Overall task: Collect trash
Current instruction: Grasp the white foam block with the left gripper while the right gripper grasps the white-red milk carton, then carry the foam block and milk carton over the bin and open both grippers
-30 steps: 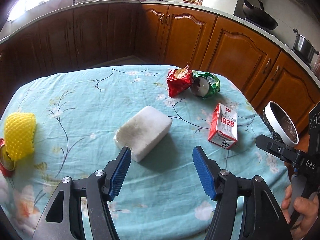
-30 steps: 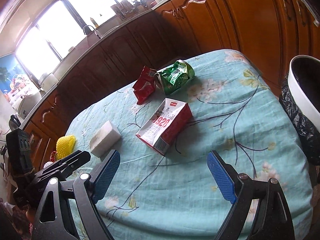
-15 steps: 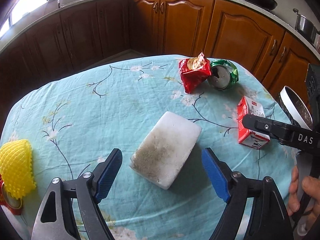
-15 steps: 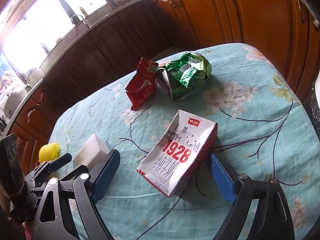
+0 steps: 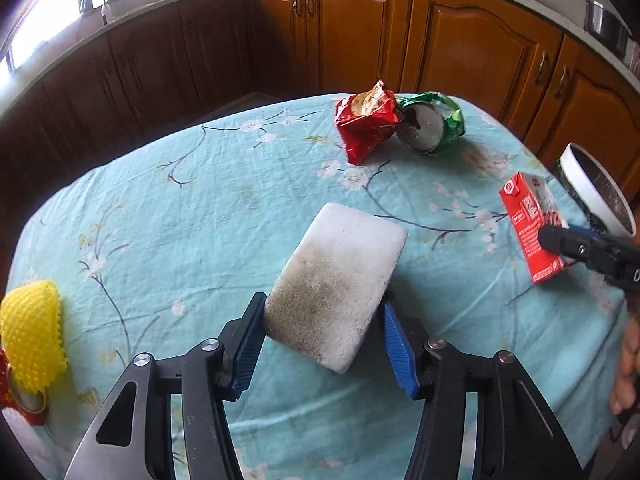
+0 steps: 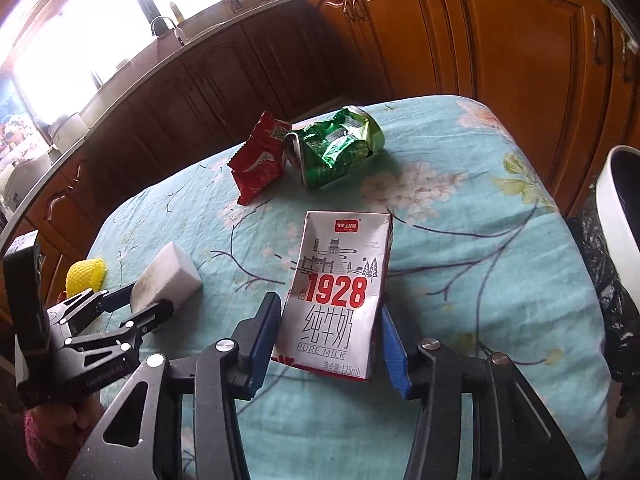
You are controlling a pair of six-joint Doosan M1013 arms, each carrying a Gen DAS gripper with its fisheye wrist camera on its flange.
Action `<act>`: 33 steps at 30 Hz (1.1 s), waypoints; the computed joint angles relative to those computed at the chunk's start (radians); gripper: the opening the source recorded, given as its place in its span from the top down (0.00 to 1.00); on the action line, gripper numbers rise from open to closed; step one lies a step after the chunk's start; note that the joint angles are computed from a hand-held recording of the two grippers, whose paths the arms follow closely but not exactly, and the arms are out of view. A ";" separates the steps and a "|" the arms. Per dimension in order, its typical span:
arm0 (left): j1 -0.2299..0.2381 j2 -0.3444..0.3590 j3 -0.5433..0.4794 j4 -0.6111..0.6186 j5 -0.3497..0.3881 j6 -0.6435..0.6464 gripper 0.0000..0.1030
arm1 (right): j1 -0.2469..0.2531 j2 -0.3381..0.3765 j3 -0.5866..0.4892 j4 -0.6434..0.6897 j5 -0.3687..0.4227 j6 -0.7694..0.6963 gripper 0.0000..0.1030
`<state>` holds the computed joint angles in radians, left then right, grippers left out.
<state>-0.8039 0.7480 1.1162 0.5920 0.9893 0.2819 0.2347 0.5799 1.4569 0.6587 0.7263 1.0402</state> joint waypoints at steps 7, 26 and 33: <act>-0.033 0.009 -0.035 0.000 -0.112 -0.043 0.48 | -0.061 -0.059 0.086 0.105 -0.027 -0.068 0.54; -0.054 0.139 -0.276 -0.115 -0.160 0.110 0.48 | -0.159 -0.143 0.184 0.218 -0.110 -0.166 0.54; -0.058 0.193 -0.384 -0.147 -0.123 0.183 0.48 | -0.193 -0.154 0.192 0.231 -0.125 -0.171 0.54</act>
<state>-0.8617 0.9414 0.7326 0.4446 0.8658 0.4645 0.0413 0.4263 1.6492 0.8893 0.6012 0.8690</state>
